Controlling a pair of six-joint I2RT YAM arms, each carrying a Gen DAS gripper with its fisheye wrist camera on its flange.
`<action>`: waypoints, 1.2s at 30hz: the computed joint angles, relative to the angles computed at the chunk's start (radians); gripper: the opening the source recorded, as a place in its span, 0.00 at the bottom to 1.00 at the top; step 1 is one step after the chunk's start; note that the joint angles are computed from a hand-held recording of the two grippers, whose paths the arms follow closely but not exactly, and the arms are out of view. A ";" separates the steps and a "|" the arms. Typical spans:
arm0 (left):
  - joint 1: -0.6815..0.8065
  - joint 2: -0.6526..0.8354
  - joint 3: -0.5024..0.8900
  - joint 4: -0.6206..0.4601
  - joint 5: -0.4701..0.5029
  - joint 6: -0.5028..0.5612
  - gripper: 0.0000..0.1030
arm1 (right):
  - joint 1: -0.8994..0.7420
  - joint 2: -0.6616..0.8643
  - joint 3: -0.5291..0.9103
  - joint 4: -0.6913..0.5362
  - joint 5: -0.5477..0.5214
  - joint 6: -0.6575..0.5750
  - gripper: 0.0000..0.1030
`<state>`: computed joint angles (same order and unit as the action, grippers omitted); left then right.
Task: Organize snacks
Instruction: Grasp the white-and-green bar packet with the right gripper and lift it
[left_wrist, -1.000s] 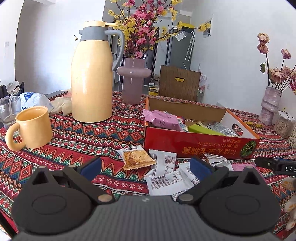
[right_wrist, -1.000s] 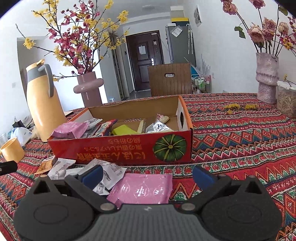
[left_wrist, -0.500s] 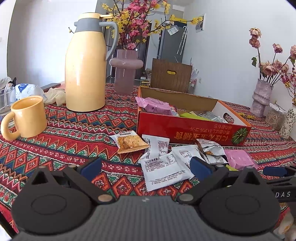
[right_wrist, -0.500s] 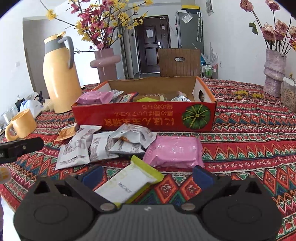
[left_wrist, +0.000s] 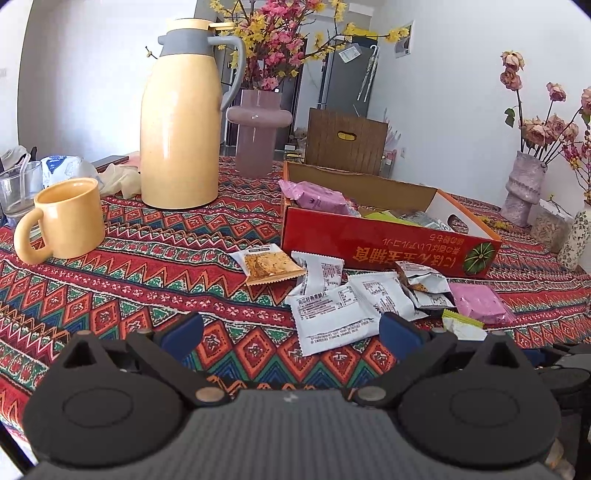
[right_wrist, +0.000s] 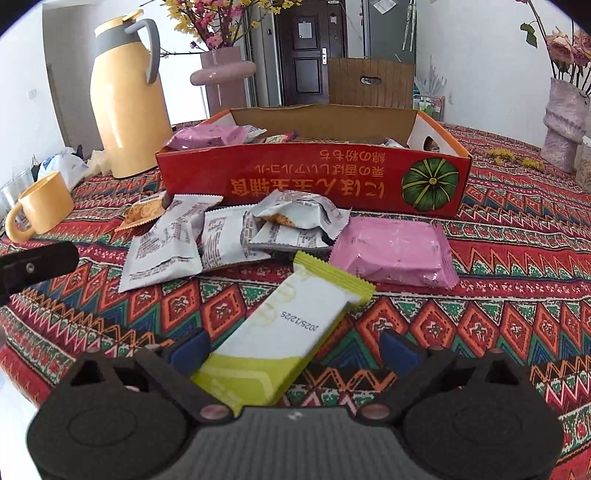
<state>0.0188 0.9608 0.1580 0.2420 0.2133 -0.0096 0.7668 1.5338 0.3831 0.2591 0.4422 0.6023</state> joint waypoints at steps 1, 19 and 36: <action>-0.003 -0.005 -0.001 -0.003 -0.001 -0.001 1.00 | 0.005 -0.007 -0.007 -0.003 0.006 -0.003 0.87; -0.038 -0.047 -0.005 -0.035 -0.042 -0.013 1.00 | -0.003 -0.131 -0.132 0.057 0.026 -0.072 0.32; -0.083 0.055 0.056 -0.016 -0.130 -0.052 1.00 | -0.110 -0.335 -0.244 0.205 0.012 -0.193 0.32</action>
<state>-0.0639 1.0154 0.2142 0.2262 0.0834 -0.0620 0.6566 1.1989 0.1392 0.4636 0.4546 0.4094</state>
